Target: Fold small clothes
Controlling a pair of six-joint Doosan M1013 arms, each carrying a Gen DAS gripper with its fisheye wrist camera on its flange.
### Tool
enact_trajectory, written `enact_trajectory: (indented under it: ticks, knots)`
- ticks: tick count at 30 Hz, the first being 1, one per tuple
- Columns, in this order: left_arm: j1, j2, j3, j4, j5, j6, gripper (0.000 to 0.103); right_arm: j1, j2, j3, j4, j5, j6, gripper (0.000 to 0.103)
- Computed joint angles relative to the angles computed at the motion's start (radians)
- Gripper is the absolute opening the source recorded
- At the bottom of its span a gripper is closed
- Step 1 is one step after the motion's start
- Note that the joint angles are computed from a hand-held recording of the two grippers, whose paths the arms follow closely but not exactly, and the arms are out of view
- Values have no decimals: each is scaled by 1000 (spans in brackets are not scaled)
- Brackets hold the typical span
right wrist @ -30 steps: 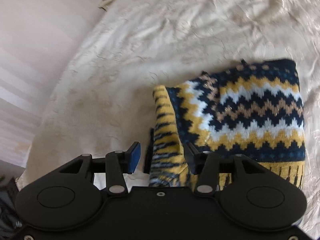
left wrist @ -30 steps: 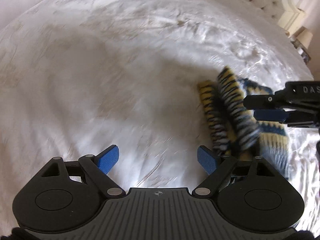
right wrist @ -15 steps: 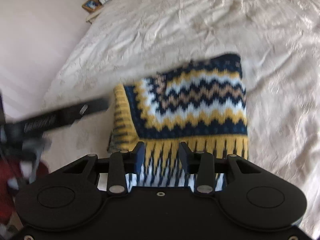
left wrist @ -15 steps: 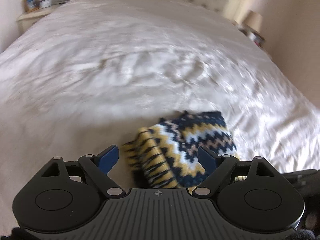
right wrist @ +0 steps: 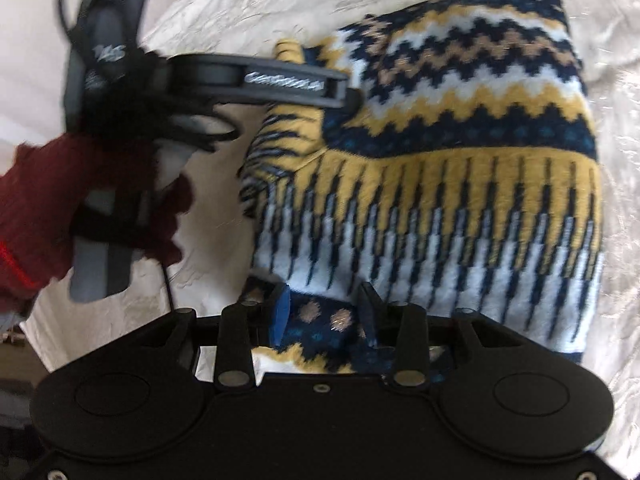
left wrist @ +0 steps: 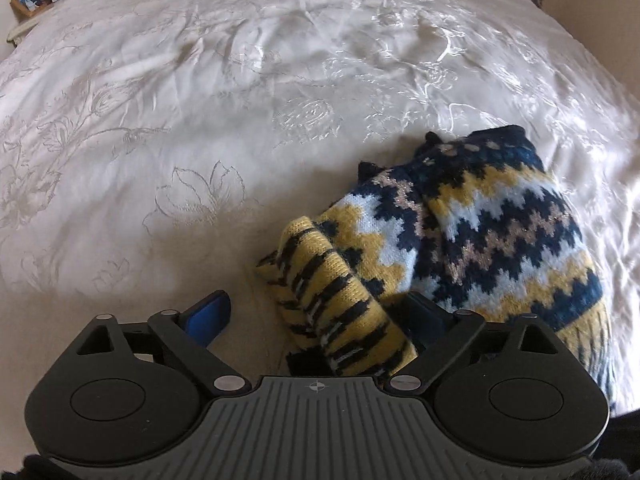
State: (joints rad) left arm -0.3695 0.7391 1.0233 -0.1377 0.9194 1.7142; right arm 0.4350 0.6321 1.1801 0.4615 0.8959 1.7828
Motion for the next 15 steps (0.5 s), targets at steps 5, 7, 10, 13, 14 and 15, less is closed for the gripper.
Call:
enact_trajectory:
  ticks: [5,7,10,13,14,15]
  knots:
    - [4,2,-6,-10,-1,4,96,-3,-10,11,39,-5,-32,49]
    - [5,-1,-10,-3,-6,-15,94,-3,-26,27,47,-15,-44,50]
    - [8,-23,8,27,-53,-77,93,-9,-61,62,74,-59,-57,50]
    - [14,-56,34,24,-93,-117,93,-16,-94,93,63,-115,-58,51]
    - [15,-70,48,17,-107,-119,93,-18,-105,103,38,-136,-43,51]
    - [15,-81,60,12,-115,-116,93,-19,-114,112,12,-157,-27,52]
